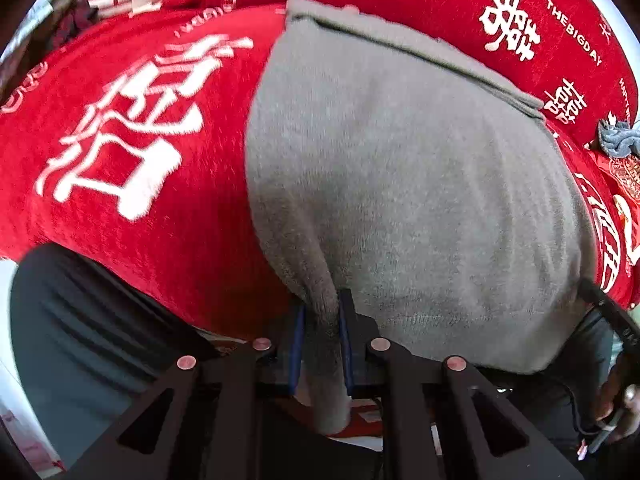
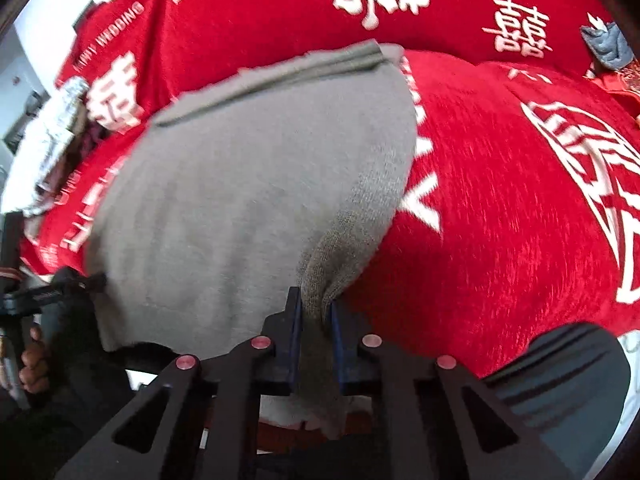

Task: Fold small clothes
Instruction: 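Grasp the sweater hem with both tools and lift it toward the collar, then lay the hem over the collar with both tools, folding the sweater in half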

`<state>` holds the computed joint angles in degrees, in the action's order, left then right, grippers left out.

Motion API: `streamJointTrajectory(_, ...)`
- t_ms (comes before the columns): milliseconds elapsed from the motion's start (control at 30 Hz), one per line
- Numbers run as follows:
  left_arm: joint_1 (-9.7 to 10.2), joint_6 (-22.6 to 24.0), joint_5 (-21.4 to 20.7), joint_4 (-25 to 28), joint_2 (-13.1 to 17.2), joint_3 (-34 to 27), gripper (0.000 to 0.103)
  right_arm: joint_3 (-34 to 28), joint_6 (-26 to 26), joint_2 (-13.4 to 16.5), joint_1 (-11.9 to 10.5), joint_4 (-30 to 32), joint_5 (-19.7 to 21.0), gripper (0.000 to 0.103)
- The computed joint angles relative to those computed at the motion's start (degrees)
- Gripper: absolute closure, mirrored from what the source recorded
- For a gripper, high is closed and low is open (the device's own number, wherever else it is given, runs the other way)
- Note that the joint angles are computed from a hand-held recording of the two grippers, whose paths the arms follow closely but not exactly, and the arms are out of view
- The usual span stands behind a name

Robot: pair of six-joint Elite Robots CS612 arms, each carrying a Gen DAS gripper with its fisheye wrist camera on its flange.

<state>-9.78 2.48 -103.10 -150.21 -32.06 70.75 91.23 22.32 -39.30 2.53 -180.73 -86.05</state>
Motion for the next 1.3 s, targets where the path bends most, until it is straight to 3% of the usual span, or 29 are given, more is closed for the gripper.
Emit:
streamJointTrajectory(267,0.88,-0.1,-2.4,0.8,-0.3,-0.8,0.086,0.8,1.2,-0.6,-0.8,-3.7,2.6,0.09)
streamJointTrajectory(600,1.57,-0.9,-5.3,-3.0,-0.6,-2.3,0.086,1.3,4.6,-0.5,-1.8,-10.7,5.6,0.09)
streamJointTrajectory(667,1.77,-2.8,-6.5,-4.6,0.1,-4.3,0.086,0.5,5.5,-0.3,-1.9,-11.6,4.6,0.09)
streamJointTrajectory(800,1.48,-4.8,-5.3,-5.3,2.8,-10.5,0.086,-2.6,7.1,0.8,-2.5,-12.5,2.5,0.09)
streamJointTrajectory(933,1.17,-7.0,-4.8,-1.1,6.7,-18.0,0.086,-7.2,7.0,2.6,-2.9,-9.2,1.3,0.09)
streamJointTrajectory(1067,1.15,-9.3,-4.9,6.8,11.7,-26.4,0.086,-10.7,7.4,4.5,-3.3,-3.5,0.5,0.09)
streamJointTrajectory(1133,1.23,-9.8,-5.5,7.2,12.7,-27.5,0.086,-11.9,8.1,5.4,-3.4,-1.1,0.5,0.09)
streamJointTrajectory(1300,0.86,-8.3,-4.8,5.2,11.8,-25.8,0.085,-12.6,8.5,6.2,-3.4,-0.4,0.3,0.085)
